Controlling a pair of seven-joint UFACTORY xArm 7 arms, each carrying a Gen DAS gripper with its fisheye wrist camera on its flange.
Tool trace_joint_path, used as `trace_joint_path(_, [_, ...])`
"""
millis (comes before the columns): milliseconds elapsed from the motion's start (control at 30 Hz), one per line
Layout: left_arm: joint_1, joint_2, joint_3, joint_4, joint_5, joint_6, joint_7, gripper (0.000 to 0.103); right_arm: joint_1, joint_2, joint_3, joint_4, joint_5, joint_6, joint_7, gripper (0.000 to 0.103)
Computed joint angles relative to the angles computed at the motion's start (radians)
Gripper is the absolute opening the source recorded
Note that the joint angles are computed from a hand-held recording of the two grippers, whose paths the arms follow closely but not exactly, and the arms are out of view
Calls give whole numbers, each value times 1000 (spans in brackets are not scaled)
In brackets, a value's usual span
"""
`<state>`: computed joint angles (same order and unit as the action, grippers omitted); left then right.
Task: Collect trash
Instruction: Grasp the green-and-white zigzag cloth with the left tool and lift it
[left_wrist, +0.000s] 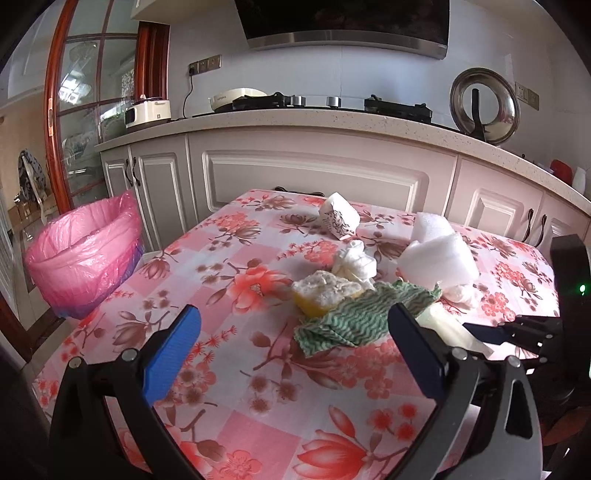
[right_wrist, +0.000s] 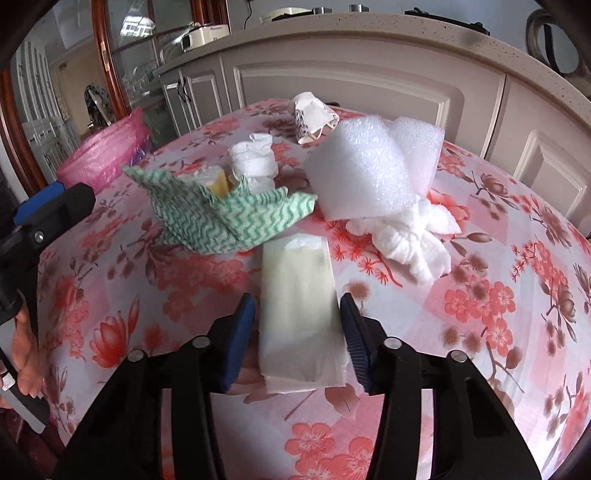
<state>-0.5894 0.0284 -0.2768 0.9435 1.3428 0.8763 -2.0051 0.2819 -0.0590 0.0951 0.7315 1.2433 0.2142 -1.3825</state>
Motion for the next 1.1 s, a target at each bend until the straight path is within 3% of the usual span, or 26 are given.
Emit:
trace_joint_path(233, [-5,62,18,56,1,-43,1,98,-10,-52,-25,-27,205,-40,-134,33])
trace_joint_path(533, [-52,201,70,229,49,-44,76,98,-69,-112,-72,-44,221,18,-136,33])
trace_joint_path(733, [-87,320,118,352,-42,-83,155,98,-109,-117,-96,-31,233,61,-155,33])
trace_joint_path(833, [-128,380,136,426,-160,7,233,86,-125,-114,-102,-27,232,89,-166,33])
trace_joint_path(1000, [-150,411,180,465,-276,38,264,65,-143,-104,-104,-9,246,140,-185,33])
trace_joint_path(1100, [-165,414,195,467,-281,37,284,33,-146,-105,-97,-3,254,149,-198,33])
